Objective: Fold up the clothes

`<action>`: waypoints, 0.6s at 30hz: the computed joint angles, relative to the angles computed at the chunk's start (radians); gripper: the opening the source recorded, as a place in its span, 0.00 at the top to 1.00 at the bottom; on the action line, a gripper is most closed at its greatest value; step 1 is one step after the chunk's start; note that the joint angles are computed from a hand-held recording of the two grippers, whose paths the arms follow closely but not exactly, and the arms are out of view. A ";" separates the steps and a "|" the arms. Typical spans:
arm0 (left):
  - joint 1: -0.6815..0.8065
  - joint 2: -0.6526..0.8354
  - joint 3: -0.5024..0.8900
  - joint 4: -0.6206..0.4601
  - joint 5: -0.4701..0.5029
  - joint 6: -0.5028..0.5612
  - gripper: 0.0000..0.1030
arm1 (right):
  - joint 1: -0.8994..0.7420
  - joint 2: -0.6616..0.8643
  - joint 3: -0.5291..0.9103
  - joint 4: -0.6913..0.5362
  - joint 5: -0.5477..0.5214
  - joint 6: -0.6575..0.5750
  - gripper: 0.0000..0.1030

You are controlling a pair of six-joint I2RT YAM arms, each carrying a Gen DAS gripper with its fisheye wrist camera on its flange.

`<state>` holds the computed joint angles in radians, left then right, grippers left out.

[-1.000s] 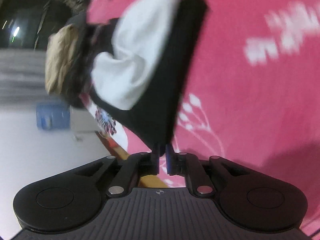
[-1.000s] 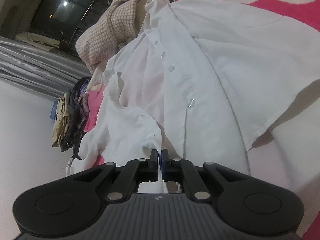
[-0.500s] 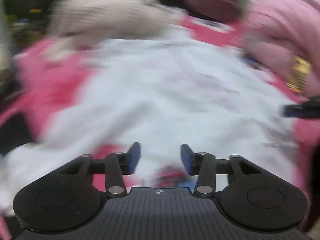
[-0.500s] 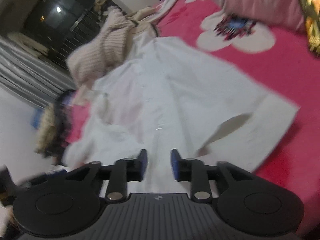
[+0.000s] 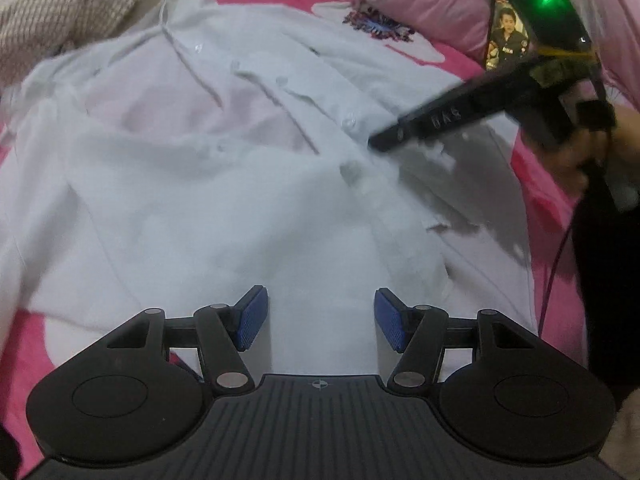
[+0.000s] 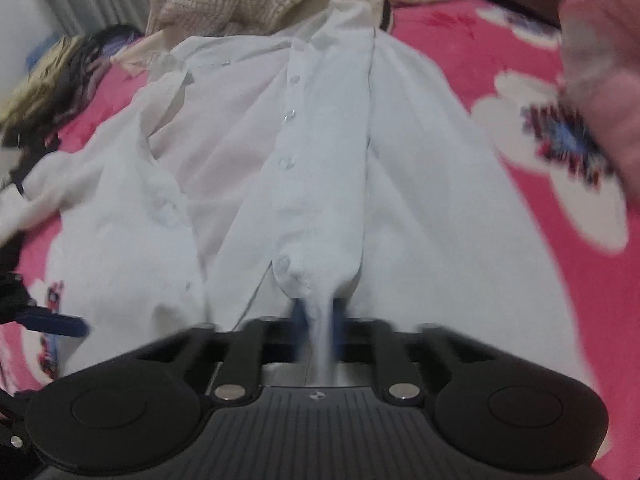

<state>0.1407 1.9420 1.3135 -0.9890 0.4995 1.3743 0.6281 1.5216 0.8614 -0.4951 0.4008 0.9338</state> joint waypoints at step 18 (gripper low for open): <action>0.027 0.082 0.118 -0.075 0.042 -0.053 0.42 | 0.084 -0.301 0.007 -0.582 0.604 0.501 0.66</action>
<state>0.1677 2.0243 1.4313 -1.0641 0.5416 1.3217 0.7119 1.2207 0.8687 -1.0773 1.0049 1.4350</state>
